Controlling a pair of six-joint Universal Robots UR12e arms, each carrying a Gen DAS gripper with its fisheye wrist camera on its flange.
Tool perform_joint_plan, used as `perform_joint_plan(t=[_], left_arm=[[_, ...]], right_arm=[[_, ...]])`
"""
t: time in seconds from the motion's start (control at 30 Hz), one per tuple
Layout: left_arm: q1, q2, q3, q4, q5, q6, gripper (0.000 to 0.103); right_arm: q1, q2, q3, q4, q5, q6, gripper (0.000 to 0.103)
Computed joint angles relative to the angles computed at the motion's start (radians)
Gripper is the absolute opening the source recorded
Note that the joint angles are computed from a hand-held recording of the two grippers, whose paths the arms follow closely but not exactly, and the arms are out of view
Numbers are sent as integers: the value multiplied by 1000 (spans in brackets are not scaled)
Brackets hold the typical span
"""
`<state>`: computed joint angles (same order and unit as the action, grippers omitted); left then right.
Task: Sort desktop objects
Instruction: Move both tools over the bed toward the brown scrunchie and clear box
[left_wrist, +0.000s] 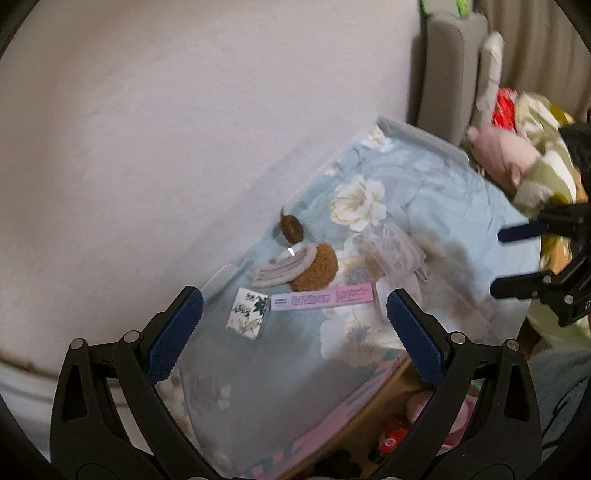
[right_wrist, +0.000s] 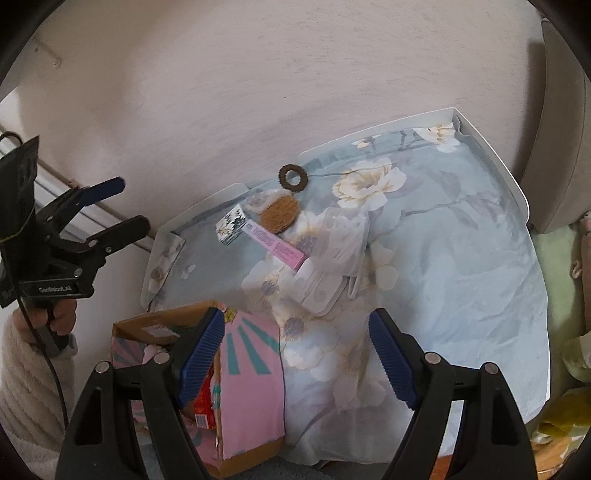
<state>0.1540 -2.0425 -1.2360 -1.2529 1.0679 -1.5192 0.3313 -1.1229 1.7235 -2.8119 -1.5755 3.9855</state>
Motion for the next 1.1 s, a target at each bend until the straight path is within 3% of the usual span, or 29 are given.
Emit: perform_joint_plan(t=[0.13, 0.4, 0.53, 0.8, 0.93, 1.1], left_arm=[[-26, -20, -4, -18, 46, 75, 100], [-68, -81, 19, -61, 129, 102, 100], [-85, -101, 12, -28, 161, 101, 100], [-109, -170, 89, -133, 227, 57, 96], [-111, -183, 102, -135, 227, 32, 96], [-111, -181, 91, -101, 209, 19, 83]], right_arm=[[-1, 17, -38, 100, -51, -30, 77], [-21, 68, -69, 144, -35, -29, 77], [-28, 95, -83, 150, -33, -45, 77], [-29, 156, -172, 273, -58, -90, 77], [-25, 184, -211, 339, -81, -102, 77], [-26, 199, -223, 351, -98, -111, 77]])
